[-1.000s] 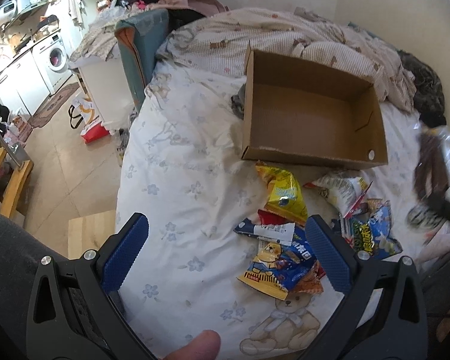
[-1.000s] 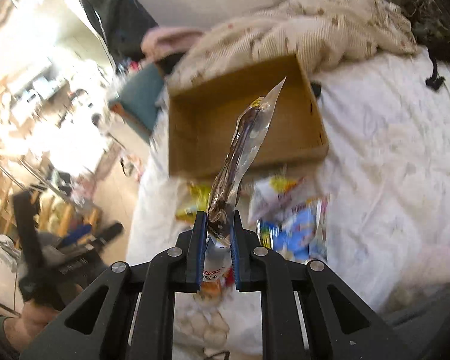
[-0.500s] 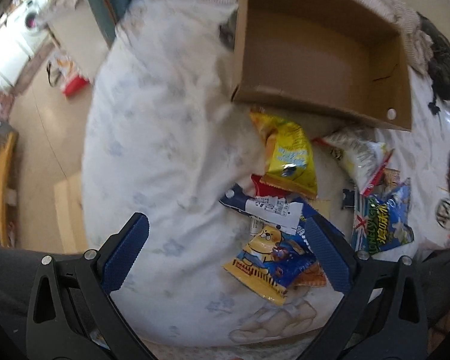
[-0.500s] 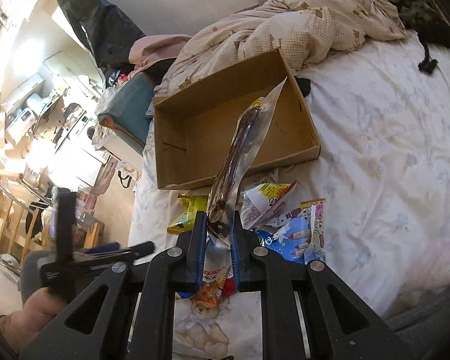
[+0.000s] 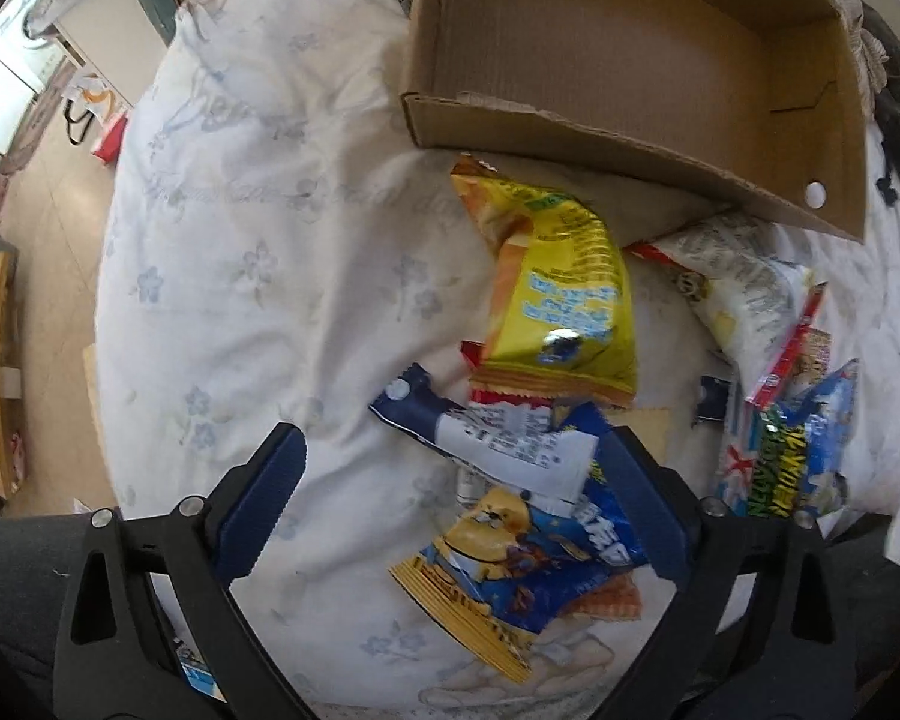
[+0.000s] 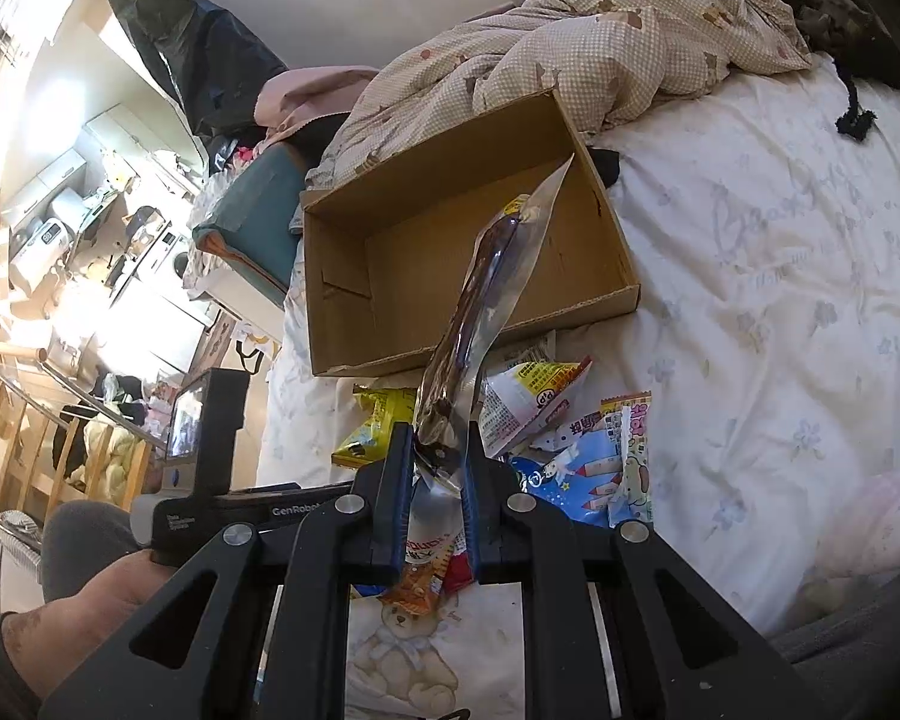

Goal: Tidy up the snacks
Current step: 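Grasp the small blue candy bar with the left gripper while the right gripper holds the jerky packet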

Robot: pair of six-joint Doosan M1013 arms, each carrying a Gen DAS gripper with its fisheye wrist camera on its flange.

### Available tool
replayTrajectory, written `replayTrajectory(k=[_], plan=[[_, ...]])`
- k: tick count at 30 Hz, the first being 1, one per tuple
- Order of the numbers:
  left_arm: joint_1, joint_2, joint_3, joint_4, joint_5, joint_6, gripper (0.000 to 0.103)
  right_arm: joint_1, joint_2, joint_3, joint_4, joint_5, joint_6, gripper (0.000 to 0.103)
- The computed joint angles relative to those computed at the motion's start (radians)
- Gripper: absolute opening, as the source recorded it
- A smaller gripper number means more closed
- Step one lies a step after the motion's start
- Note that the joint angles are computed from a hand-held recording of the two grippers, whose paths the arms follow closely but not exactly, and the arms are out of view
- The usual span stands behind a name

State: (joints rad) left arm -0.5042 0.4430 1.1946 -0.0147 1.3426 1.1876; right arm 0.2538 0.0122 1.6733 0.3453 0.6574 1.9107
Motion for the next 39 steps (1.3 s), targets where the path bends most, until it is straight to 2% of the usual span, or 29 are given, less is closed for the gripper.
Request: replayTrajectory(k=[2,4,6,7,9,13,26,28,29,31,32,37,38,39], plan=[[-0.003,0.004,-0.001,0.006,0.006,0.015,0.097,-0.001,0.003,-0.001,0.003,0.003,-0.001,0.015],[-0.003,0.012,-0.004,-0.001,0.018,0.012,0.091,-0.001,0.007,-0.003,0.005,0.006,-0.003,0.015],[0.002,0.023,-0.009,-0.019,0.026,0.018,0.069,0.001,0.009,-0.007,-0.001,0.009,-0.001,0.015],[0.003,0.025,-0.006,-0.027,0.020,0.019,0.064,0.002,0.009,-0.008,-0.003,0.010,-0.002,0.015],[-0.002,0.027,-0.004,-0.013,0.017,0.020,0.038,0.005,0.009,-0.009,-0.015,0.010,-0.001,0.015],[0.007,0.023,0.002,-0.021,0.029,0.018,0.001,0.006,0.007,-0.009,-0.021,0.015,0.012,0.015],[0.076,-0.063,0.049,-0.125,-0.047,-0.023,0.000,0.006,0.001,-0.006,-0.028,0.010,0.027,0.015],[0.082,-0.061,0.049,-0.094,-0.063,-0.060,0.001,0.007,0.002,-0.007,-0.031,0.012,0.031,0.015],[0.086,-0.056,0.047,-0.081,-0.066,-0.100,0.004,0.007,0.004,-0.008,-0.028,0.015,0.030,0.015],[0.096,-0.030,0.033,-0.096,-0.028,-0.163,0.036,0.008,0.008,-0.012,-0.027,0.020,0.030,0.015],[0.100,-0.018,0.030,-0.120,-0.024,-0.195,0.056,0.008,0.011,-0.014,-0.025,0.022,0.028,0.015],[0.106,0.020,0.018,-0.131,-0.019,-0.269,0.057,0.007,0.017,-0.016,-0.031,0.030,0.033,0.015],[0.107,0.024,0.019,-0.128,-0.032,-0.284,0.053,0.007,0.017,-0.016,-0.035,0.031,0.035,0.015],[0.106,0.029,0.016,-0.117,-0.039,-0.289,0.041,0.007,0.017,-0.016,-0.033,0.031,0.035,0.015]])
